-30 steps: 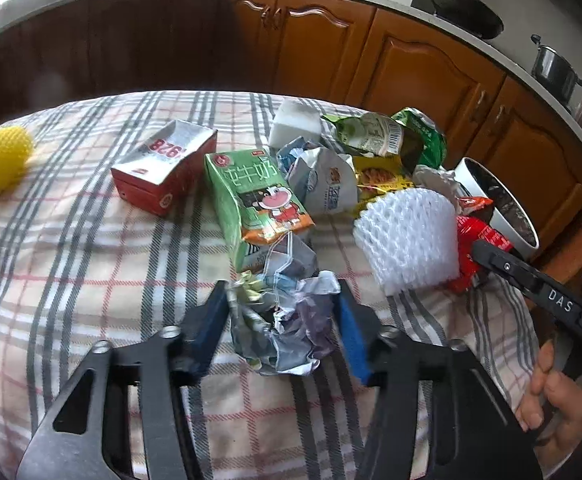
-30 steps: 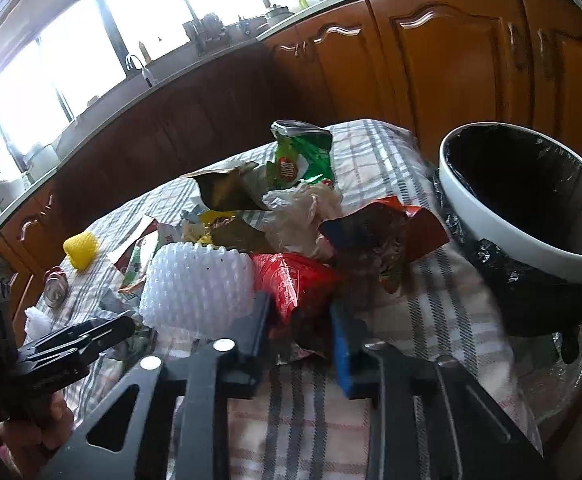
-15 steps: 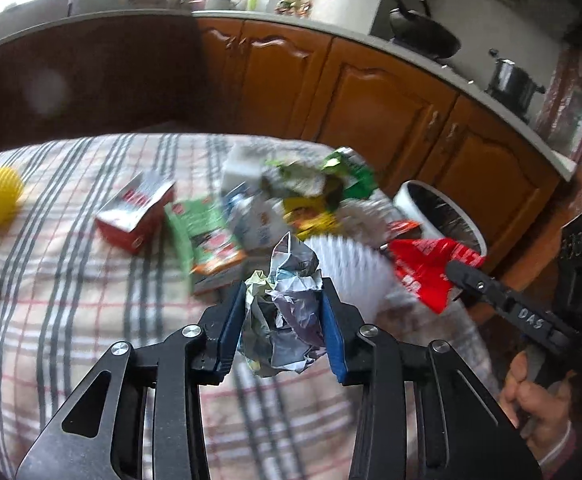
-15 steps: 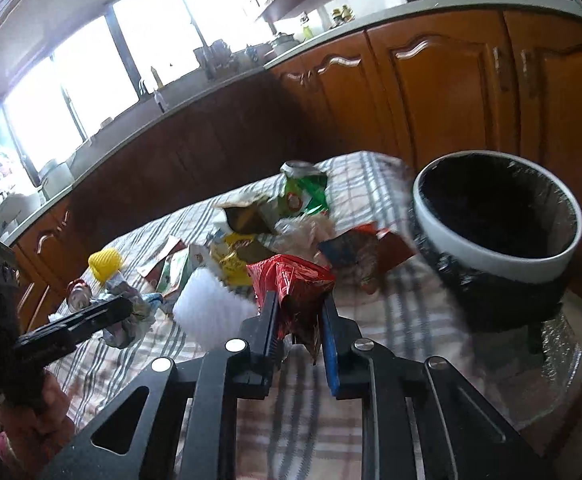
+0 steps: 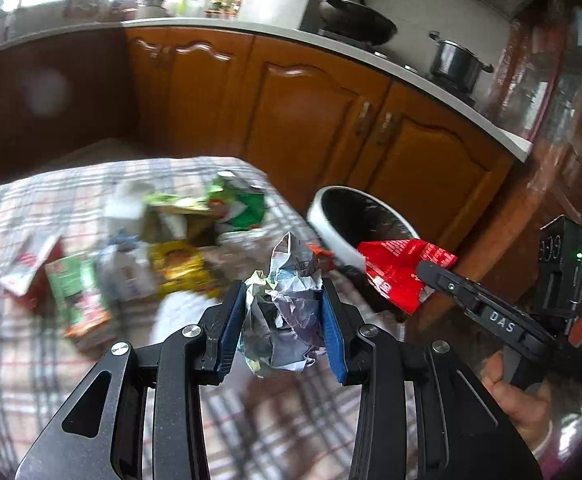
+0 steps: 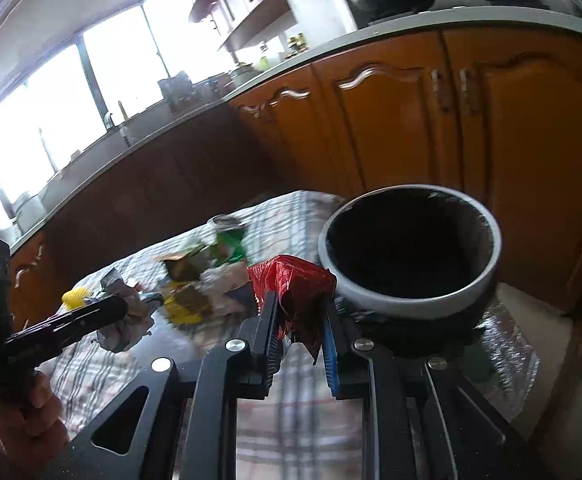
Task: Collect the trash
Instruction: 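Carry the foil and red bag over the white bin and open both grippers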
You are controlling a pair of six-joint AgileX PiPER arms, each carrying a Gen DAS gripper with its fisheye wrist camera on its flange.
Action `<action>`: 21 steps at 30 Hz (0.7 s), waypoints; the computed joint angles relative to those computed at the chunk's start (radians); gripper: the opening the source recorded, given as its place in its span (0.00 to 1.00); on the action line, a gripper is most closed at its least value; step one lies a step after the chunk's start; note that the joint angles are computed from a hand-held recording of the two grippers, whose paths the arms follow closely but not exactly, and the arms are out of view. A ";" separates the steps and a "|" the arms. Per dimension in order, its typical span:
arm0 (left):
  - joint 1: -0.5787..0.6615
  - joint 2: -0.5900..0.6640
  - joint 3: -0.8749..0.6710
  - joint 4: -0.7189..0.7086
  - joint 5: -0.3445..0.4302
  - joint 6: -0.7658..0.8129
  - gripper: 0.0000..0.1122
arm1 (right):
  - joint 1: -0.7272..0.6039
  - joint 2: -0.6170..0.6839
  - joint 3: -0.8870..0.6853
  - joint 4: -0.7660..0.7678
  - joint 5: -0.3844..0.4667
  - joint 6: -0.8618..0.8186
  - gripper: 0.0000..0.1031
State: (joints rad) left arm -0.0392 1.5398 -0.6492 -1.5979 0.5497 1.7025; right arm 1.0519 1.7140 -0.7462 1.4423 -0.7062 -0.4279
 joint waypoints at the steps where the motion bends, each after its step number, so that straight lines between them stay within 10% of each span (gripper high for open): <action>1: -0.026 0.017 -0.022 0.012 -0.007 -0.026 0.31 | -0.013 -0.013 0.015 0.003 0.000 -0.001 0.19; 9: -0.208 0.103 -0.170 0.074 -0.079 -0.157 0.31 | -0.128 -0.076 0.091 -0.008 0.027 -0.008 0.19; 21: -0.374 0.367 -0.575 0.529 -0.072 -0.719 0.31 | -0.398 -0.098 0.091 -0.096 0.209 -0.090 0.19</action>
State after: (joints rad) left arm -0.4132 1.9064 -1.2238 -1.0688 0.4778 0.9831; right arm 0.6534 1.6164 -0.6555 1.3467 -0.4971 -0.5179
